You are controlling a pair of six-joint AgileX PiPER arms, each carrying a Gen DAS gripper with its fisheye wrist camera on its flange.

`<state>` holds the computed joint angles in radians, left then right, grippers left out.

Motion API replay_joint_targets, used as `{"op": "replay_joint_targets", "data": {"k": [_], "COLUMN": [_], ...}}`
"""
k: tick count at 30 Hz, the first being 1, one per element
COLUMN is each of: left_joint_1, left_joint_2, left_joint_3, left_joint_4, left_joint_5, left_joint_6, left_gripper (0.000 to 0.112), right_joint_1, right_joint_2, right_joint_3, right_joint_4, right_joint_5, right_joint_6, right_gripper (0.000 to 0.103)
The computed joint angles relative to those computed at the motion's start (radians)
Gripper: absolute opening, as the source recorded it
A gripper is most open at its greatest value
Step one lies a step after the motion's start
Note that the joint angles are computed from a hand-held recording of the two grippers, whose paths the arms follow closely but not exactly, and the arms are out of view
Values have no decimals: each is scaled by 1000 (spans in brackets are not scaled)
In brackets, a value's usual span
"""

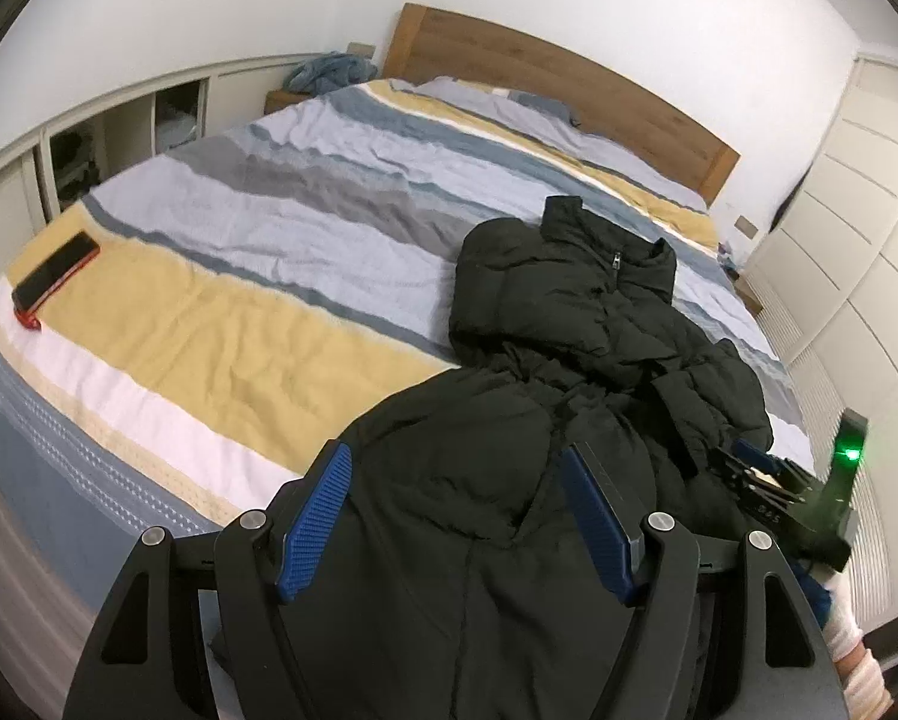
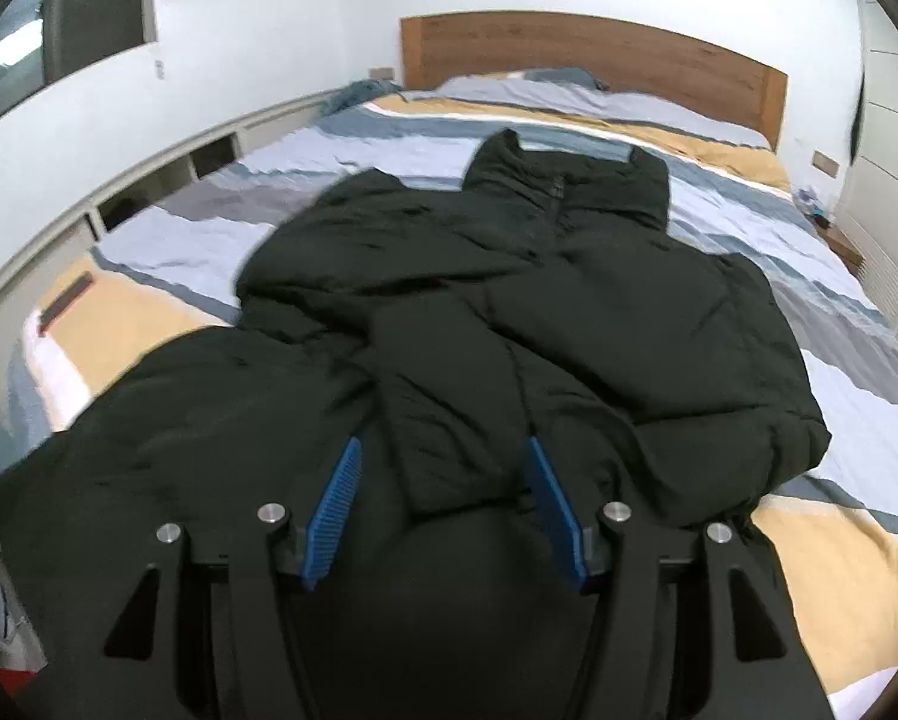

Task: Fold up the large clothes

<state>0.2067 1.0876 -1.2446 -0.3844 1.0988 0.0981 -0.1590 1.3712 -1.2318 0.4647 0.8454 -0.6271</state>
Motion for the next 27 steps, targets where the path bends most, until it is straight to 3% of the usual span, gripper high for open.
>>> {"op": "replay_joint_targets", "data": {"k": [5, 11, 19, 24, 27], "left_joint_1": [-138, -335, -468, -534, -577], "left_joint_2": [48, 234, 596, 942, 1160], "left_joint_3": [-79, -236, -485, -882, -1182], "left_joint_4": [104, 207, 257, 173, 146], "left_joint_5": [-13, -73, -189, -117, -68], "left_joint_6": [-95, -182, -225, -143, -123], "left_gripper": [72, 72, 72, 72, 72], "right_joint_1": [-73, -198, -189, -159, -171], "right_joint_2": [-38, 3, 151, 298, 388], "right_joint_3": [-59, -178, -287, -350, -430], "right_joint_4": [35, 54, 28, 7, 18], "right_joint_5": [59, 125, 39, -68, -72], "right_joint_6": [-13, -30, 2, -7, 2], "right_gripper": [56, 56, 56, 56, 56]}}
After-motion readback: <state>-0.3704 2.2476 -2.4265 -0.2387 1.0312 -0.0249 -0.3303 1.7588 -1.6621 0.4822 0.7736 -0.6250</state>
